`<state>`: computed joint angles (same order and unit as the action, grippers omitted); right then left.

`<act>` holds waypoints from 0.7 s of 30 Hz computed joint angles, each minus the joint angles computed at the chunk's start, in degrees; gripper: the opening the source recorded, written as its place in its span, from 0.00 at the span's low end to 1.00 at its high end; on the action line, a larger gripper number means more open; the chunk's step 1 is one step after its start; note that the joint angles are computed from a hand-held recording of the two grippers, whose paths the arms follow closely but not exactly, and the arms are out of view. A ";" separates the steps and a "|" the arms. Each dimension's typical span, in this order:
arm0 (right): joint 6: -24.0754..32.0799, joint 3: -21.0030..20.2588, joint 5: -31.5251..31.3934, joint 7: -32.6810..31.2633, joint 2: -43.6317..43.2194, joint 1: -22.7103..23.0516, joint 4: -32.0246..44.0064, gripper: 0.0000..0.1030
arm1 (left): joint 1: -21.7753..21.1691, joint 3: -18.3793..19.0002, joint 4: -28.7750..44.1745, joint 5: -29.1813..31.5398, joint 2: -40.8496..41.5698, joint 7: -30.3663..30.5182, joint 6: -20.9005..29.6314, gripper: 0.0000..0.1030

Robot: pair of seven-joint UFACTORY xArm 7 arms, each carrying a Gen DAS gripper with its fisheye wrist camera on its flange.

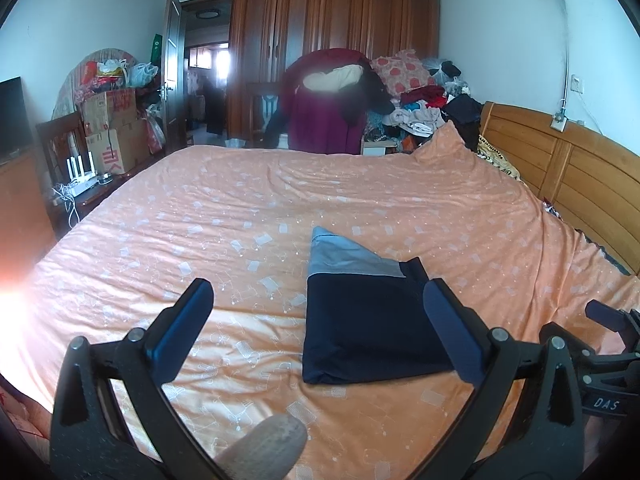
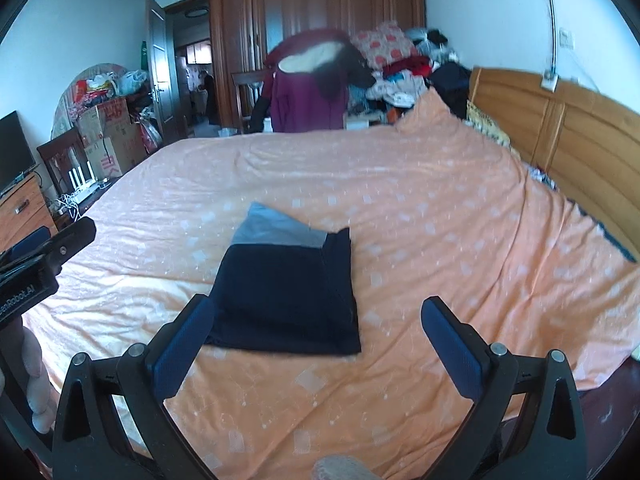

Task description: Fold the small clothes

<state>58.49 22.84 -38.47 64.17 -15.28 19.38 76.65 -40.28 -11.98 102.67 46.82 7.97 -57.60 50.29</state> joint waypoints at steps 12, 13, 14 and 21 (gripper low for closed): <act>4.39 2.66 -5.00 0.04 0.04 -0.06 5.50 1.00 | -1.11 0.02 0.29 7.40 -1.19 -2.18 -1.42 1.00; 4.57 3.32 -7.31 0.78 -0.52 -0.35 6.10 1.00 | -1.34 -0.07 0.36 9.70 -1.46 -3.17 -1.62 1.00; 4.88 4.17 -9.68 1.74 -0.96 -0.79 6.63 1.00 | -1.79 -0.20 0.21 13.14 -1.91 -4.92 -1.71 1.00; 2.42 5.76 -12.64 2.52 -1.89 -3.08 8.14 1.00 | -0.77 -1.31 1.96 13.17 -0.03 -4.20 -7.42 1.00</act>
